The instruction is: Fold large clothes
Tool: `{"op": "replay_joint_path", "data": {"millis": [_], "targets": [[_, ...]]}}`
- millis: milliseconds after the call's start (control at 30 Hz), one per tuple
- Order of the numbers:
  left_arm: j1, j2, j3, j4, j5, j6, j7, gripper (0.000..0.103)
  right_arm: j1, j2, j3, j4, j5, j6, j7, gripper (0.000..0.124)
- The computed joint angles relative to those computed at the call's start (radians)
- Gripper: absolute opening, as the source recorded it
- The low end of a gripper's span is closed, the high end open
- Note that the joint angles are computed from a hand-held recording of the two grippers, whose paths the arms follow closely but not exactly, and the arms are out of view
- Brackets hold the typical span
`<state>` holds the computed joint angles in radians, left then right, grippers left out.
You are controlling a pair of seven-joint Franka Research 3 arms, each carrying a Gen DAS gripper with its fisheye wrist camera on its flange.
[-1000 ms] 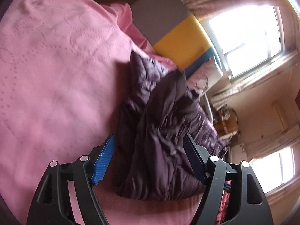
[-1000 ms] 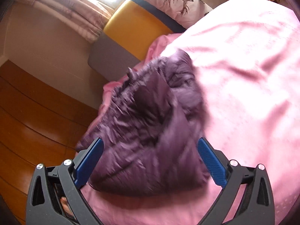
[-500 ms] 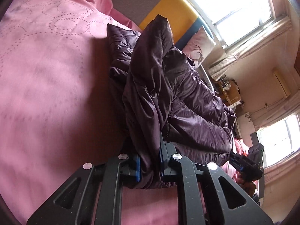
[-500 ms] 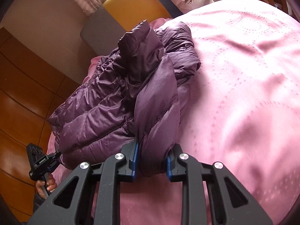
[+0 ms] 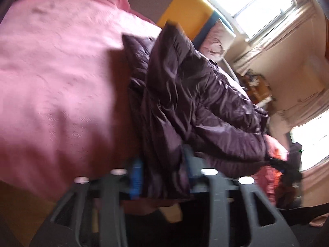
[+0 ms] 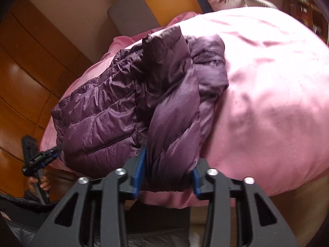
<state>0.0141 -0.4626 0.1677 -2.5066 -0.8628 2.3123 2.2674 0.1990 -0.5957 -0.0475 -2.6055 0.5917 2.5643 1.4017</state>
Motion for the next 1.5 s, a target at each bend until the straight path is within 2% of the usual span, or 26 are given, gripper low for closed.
{"op": "replay_joint_path", "data": {"millis": [33,67,133,267,367,400,433,467,500,533,567,633,667,900,1000,1100,1267,1367,1500], "targets": [[0.000,-0.013,-0.004,-0.005,-0.010,0.030,0.011,0.068,-0.006,0.022,0.011,0.021,-0.013,0.029,-0.001,0.050],[-0.005,-0.021,-0.003,-0.005,-0.022,0.054,0.024,0.069,-0.019,0.035,0.028,0.035,-0.038,0.056,0.006,0.058],[-0.018,-0.010,-0.002,0.020,-0.033,0.094,0.045,0.069,-0.046,0.057,0.062,0.054,-0.098,0.107,0.031,0.065],[-0.045,0.047,-0.007,0.076,-0.041,0.135,0.092,0.069,-0.051,0.137,0.074,0.097,-0.162,0.189,0.043,0.067],[-0.060,0.113,-0.021,0.129,-0.067,0.142,0.128,0.069,-0.067,0.220,0.091,0.146,-0.231,0.210,0.067,0.066],[-0.064,0.137,-0.026,0.146,-0.082,0.140,0.140,0.069,-0.064,0.238,0.087,0.153,-0.242,0.212,0.066,0.064],[-0.061,0.143,-0.039,0.151,-0.088,0.141,0.136,0.069,-0.061,0.259,0.087,0.168,-0.253,0.206,0.070,0.056],[-0.057,0.156,-0.045,0.161,-0.094,0.138,0.134,0.059,-0.056,0.277,0.090,0.185,-0.262,0.199,0.077,0.044],[-0.053,0.184,-0.047,0.187,-0.101,0.123,0.132,0.047,-0.053,0.282,0.094,0.190,-0.276,0.192,0.082,0.039],[-0.045,0.182,-0.056,0.186,-0.101,0.116,0.135,0.030,-0.060,0.280,0.106,0.188,-0.305,0.195,0.100,0.027],[-0.041,0.181,-0.072,0.187,-0.100,0.134,0.132,0.022,-0.066,0.278,0.116,0.186,-0.330,0.199,0.118,0.017],[-0.038,0.162,-0.078,0.169,-0.113,0.156,0.154,0.008,-0.058,0.245,0.108,0.166,-0.335,0.198,0.129,0.011],[-0.038,0.148,-0.076,0.160,-0.124,0.160,0.164,0.005,-0.058,0.232,0.111,0.161,-0.342,0.203,0.139,0.010],[-0.059,0.077,-0.044,0.166,-0.173,0.171,0.210,0.002,-0.011,0.130,0.071,0.166,-0.291,0.252,0.108,0.008],[-0.067,0.114,-0.038,0.230,-0.193,0.181,0.218,0.002,-0.008,0.154,0.066,0.215,-0.269,0.275,0.096,0.008],[-0.066,0.183,-0.055,0.314,-0.215,0.211,0.215,0.002,-0.034,0.234,0.082,0.291,-0.278,0.298,0.126,0.008],[-0.031,0.350,-0.125,0.470,-0.158,0.262,0.110,0.002,-0.102,0.404,0.127,0.444,-0.374,0.309,0.290,0.008],[-0.002,0.460,-0.178,0.566,-0.068,0.294,0.007,0.002,-0.126,0.497,0.139,0.526,-0.503,0.304,0.442,0.008],[0.030,0.558,-0.232,0.642,0.059,0.310,-0.111,0.002,-0.112,0.606,0.113,0.622,-0.722,0.259,0.621,0.008]]}}
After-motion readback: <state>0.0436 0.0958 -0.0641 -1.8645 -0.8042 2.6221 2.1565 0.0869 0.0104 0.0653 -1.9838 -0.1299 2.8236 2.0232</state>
